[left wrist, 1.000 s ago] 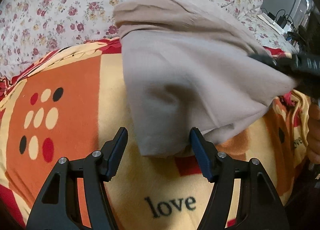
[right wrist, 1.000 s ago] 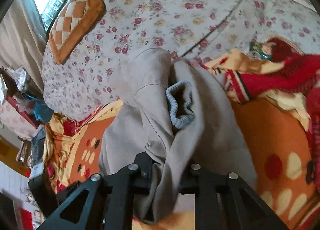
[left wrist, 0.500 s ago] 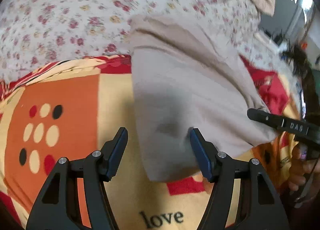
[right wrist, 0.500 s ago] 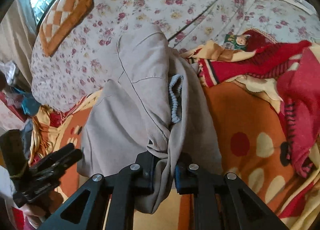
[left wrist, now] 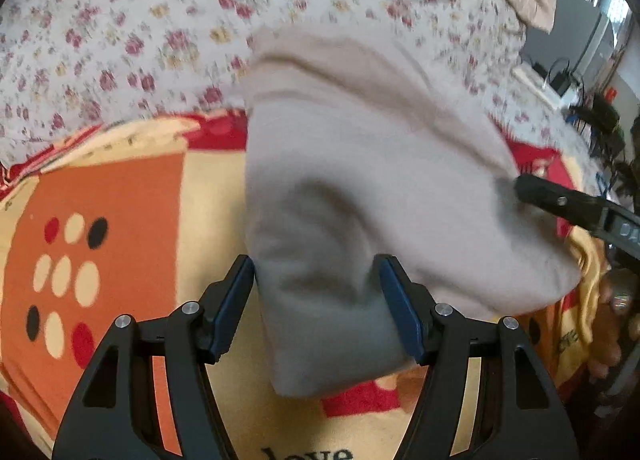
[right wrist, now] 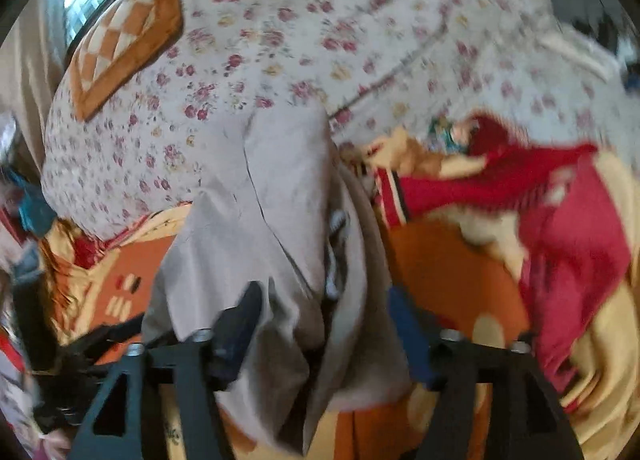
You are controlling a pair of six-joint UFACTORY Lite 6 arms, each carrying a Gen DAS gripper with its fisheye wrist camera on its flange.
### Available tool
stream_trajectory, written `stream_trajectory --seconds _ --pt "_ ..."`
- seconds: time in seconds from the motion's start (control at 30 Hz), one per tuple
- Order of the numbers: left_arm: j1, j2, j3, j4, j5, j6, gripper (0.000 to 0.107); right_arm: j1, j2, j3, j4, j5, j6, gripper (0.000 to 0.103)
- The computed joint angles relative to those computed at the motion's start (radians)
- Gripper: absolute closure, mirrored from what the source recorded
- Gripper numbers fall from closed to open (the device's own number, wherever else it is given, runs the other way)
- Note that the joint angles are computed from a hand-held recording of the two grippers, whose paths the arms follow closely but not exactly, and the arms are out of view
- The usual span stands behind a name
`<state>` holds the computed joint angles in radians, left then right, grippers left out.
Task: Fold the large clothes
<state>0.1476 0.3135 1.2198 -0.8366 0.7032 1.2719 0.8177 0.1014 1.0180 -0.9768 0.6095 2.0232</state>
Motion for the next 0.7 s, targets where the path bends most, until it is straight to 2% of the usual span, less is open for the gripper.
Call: stream_trajectory --seconds 0.13,0.27,0.3,0.33,0.37,0.43,0.53,0.6,0.7 --pt "-0.032 0.046 0.086 0.048 -0.012 -0.086 0.042 -0.121 0.067 0.085 0.038 -0.090 -0.139 0.027" --pt "-0.084 0.088 0.147 0.094 -0.054 -0.163 0.042 -0.254 0.176 0.183 0.147 -0.245 -0.301 0.027" --pt "-0.094 0.100 0.166 0.103 -0.053 -0.183 0.042 -0.275 0.203 0.205 0.183 -0.281 -0.358 0.039" --pt "-0.105 0.113 0.185 0.109 -0.051 -0.201 0.042 -0.288 0.225 0.222 0.180 -0.301 -0.373 0.070" --pt "-0.112 0.121 0.196 0.110 -0.051 -0.209 0.042 -0.290 0.236 0.229 0.153 -0.301 -0.354 0.079" --pt "-0.135 0.141 0.226 0.122 -0.055 -0.234 0.042 -0.294 0.230 0.210 0.054 -0.311 -0.257 0.090" --pt "-0.165 0.172 0.262 0.129 -0.073 -0.266 0.042 -0.283 0.195 0.154 -0.102 -0.276 -0.108 0.098" --pt "-0.182 0.204 0.285 0.131 -0.098 -0.290 0.042 -0.287 0.179 0.120 -0.138 -0.232 -0.060 0.099" --pt "-0.236 0.291 0.331 0.239 -0.167 -0.392 0.040 -0.344 0.195 0.080 -0.158 -0.312 -0.017 0.100"
